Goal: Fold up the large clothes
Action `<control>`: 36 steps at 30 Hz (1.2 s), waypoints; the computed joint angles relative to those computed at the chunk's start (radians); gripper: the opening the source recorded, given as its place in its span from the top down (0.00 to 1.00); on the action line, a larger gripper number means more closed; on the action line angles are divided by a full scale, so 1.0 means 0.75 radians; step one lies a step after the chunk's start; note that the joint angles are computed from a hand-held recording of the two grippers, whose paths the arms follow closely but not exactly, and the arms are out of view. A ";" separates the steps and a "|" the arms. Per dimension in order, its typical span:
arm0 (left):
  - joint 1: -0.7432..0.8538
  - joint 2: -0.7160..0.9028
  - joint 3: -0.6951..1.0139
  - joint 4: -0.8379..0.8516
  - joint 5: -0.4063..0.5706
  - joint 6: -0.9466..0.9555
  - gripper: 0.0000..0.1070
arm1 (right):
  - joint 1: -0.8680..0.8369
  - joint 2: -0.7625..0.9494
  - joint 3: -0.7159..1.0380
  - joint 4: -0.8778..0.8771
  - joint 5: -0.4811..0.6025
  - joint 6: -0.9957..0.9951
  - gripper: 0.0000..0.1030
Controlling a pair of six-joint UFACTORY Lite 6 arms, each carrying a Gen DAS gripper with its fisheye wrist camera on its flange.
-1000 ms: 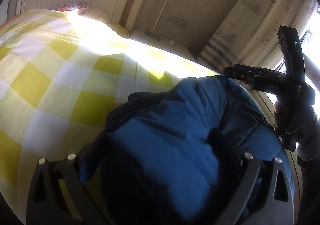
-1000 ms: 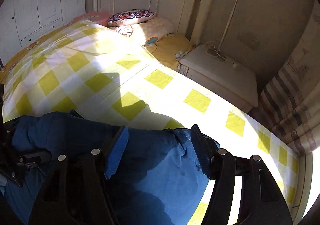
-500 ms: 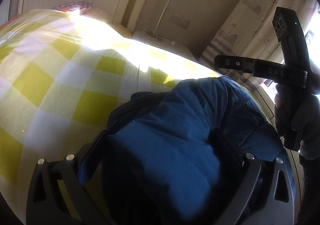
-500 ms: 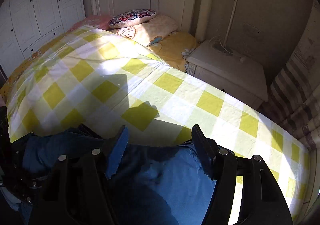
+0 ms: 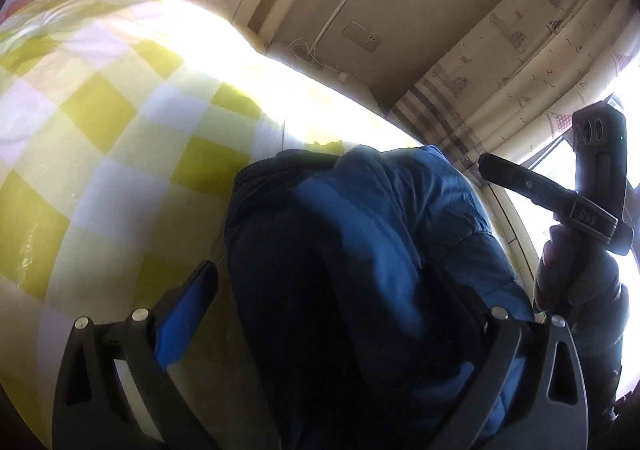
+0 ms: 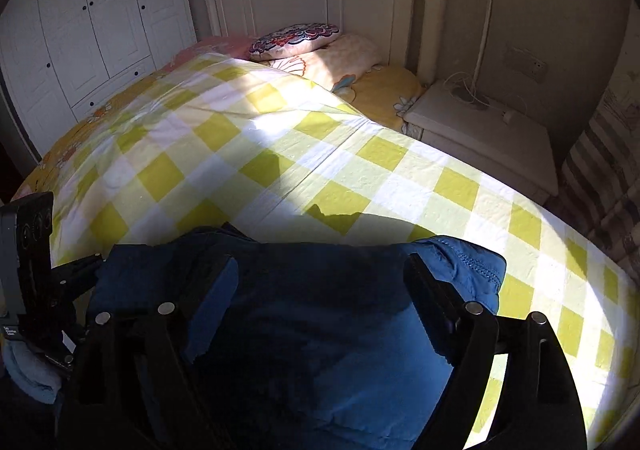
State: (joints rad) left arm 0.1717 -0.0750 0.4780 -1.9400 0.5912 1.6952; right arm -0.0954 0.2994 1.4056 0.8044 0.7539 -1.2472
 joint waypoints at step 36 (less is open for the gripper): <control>-0.471 1.039 1.280 -0.055 0.003 -0.391 0.53 | -0.649 0.423 0.260 0.464 0.495 -0.215 0.35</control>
